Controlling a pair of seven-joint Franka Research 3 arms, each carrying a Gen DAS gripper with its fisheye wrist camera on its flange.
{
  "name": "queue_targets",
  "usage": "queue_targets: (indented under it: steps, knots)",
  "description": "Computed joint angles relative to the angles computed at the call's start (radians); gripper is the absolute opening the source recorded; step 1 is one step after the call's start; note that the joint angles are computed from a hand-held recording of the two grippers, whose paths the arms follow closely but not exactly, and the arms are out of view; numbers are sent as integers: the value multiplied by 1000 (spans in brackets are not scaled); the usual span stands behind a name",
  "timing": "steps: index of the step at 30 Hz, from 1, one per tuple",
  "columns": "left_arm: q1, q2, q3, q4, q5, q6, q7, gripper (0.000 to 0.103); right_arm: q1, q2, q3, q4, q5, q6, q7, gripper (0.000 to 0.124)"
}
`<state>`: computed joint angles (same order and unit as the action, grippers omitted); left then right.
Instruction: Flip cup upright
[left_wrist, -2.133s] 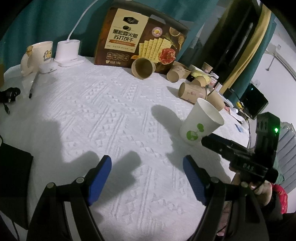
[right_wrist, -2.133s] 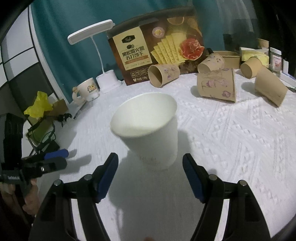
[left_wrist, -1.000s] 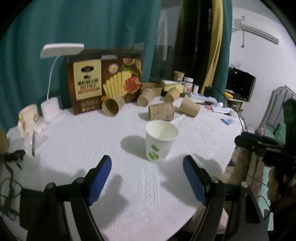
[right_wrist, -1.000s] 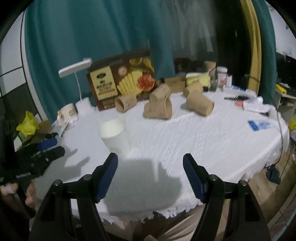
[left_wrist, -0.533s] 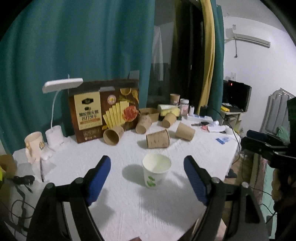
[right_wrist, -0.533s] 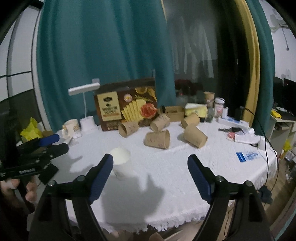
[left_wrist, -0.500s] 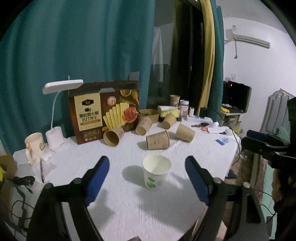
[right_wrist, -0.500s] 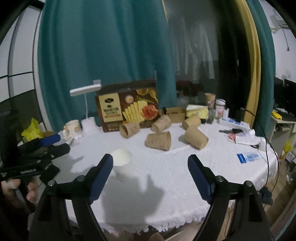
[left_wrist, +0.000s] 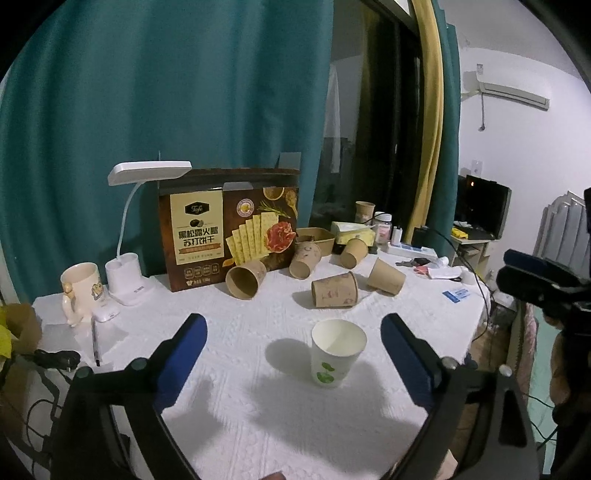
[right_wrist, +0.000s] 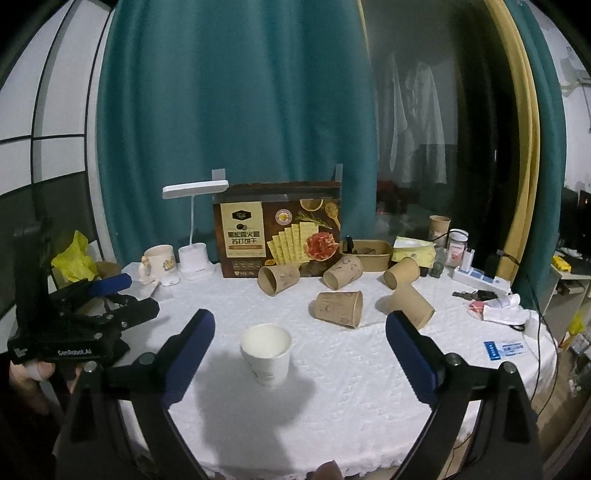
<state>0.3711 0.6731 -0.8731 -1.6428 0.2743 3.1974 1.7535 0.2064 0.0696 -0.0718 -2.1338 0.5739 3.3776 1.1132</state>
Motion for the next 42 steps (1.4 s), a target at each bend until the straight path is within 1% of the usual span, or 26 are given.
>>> queue_targets:
  steps: [3,4,5,7,9,12,15,17,21,23,27,30,32,36,40,42]
  knots:
    - [26,23,-40,10,0,-25,25,97,3,8,-2,4,9,7,4,93]
    - [24,23,-39,11,-3,-27,33,98,-14,8,12,2,-9,11,23,93]
    - [20,22,-35,13,-6,-28,40,98,-15,10,12,2,-11,14,27,93]
    - [15,24,-34,17,-14,-31,55,98,-9,10,7,0,-2,20,22,93]
    - [14,26,-38,19,-22,-33,68,98,22,13,-19,6,45,20,-19,93]
    - [5,24,-33,19,-31,-26,79,98,17,12,-16,7,54,22,-30,93]
    - [10,30,-46,18,-32,-28,90,98,-9,9,6,-1,29,26,-7,93]
    - [14,32,-54,17,-34,-32,98,98,-6,9,3,0,36,24,-11,93]
    - [11,26,-51,13,-42,-32,105,98,-39,5,27,-8,-10,20,33,93]
    - [9,24,-48,12,-44,-29,107,98,-29,3,18,-10,0,20,26,93]
    - [6,21,-45,10,-45,-27,106,98,-49,0,34,-20,-36,27,62,93]
    - [7,21,-46,10,-45,-24,107,98,-38,2,24,-16,-25,24,51,93]
    - [8,21,-47,10,-42,-23,107,98,-15,4,7,-11,8,23,23,93]
    - [19,22,-59,7,-42,-29,110,98,-8,-1,6,-16,28,27,6,93]
    - [21,22,-61,7,-44,-29,114,98,-24,1,18,-16,13,26,18,93]
    - [21,23,-62,7,-44,-29,115,98,-18,1,14,-15,22,26,11,93]
